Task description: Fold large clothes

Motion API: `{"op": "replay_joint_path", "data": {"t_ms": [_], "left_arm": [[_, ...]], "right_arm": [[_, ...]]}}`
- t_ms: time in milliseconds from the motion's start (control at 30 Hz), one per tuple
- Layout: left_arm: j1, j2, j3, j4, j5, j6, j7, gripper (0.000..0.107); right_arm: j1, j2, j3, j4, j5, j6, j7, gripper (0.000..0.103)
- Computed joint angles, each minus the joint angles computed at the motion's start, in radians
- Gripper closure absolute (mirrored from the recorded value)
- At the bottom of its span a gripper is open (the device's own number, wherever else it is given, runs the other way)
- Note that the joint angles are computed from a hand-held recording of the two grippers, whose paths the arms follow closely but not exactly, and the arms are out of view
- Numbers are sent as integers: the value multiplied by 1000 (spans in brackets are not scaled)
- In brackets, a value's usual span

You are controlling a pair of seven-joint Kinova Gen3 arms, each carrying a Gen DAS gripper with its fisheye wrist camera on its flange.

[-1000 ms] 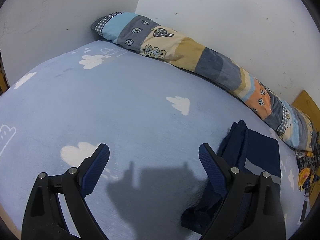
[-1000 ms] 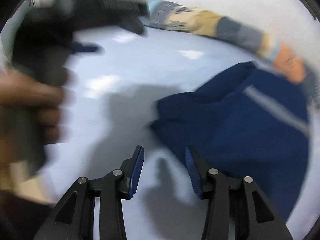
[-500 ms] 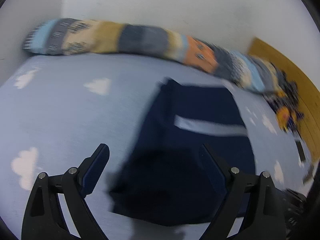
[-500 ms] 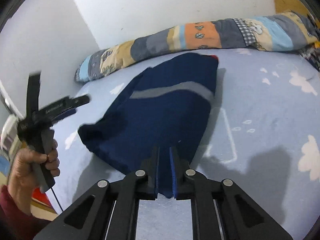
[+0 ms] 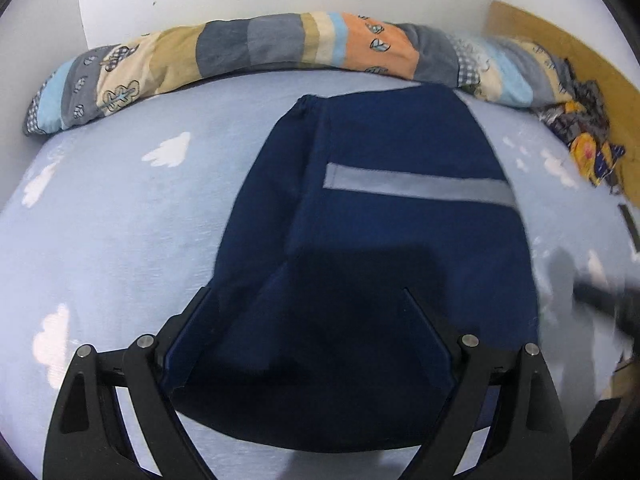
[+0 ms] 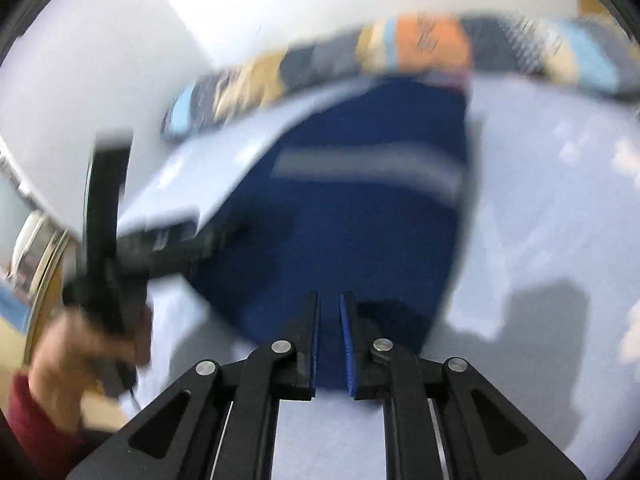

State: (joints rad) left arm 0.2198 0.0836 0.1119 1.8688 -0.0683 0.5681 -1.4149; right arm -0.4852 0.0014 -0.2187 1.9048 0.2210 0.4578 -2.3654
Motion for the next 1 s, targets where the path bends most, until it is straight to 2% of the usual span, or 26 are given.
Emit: {"op": "replay_joint_path", "data": {"t_ms": [67,167,267,333,400,433,533,600,667,767,833,900,1000], "left_arm": [[-7,4,2,-4,24,1,-19,16],[12,10,2,-10,-17,5,8,16],[14,20,0,-20,-23,9,19,16],[9,26,-2,-27,-9,14,16,16],[5,34,-6,-38,-3,21,21,16],[4,37,-7,-42,-2,25,24,16],[11,46,-13,-52,-22,30,53,16],[9,49,-12,-57,-21,34,52,16],[-3,47,-11,-58,5,36,37,16],[-18,39,-10,-52,41,36,19,16],[-16,34,-12,-48,37,35,24,16],[-11,37,-12,-46,24,38,31,16],[1,71,-8,-68,-4,85,25,16]], "right_arm": [[-38,14,74,-69,81,72,-33,88],[-1,88,88,-167,172,114,-71,88],[93,195,49,-300,171,169,-34,88],[183,279,-12,-392,133,184,12,88],[224,362,-46,-485,125,250,49,88],[222,397,-36,-522,112,291,59,88],[150,523,57,-614,102,404,110,90],[121,546,70,-652,140,461,107,91],[153,509,27,-626,145,453,102,89],[230,373,-94,-500,196,382,59,88],[244,282,-129,-407,166,346,47,86],[206,228,-118,-329,101,321,68,86],[69,267,-22,-269,85,315,61,86]]}}
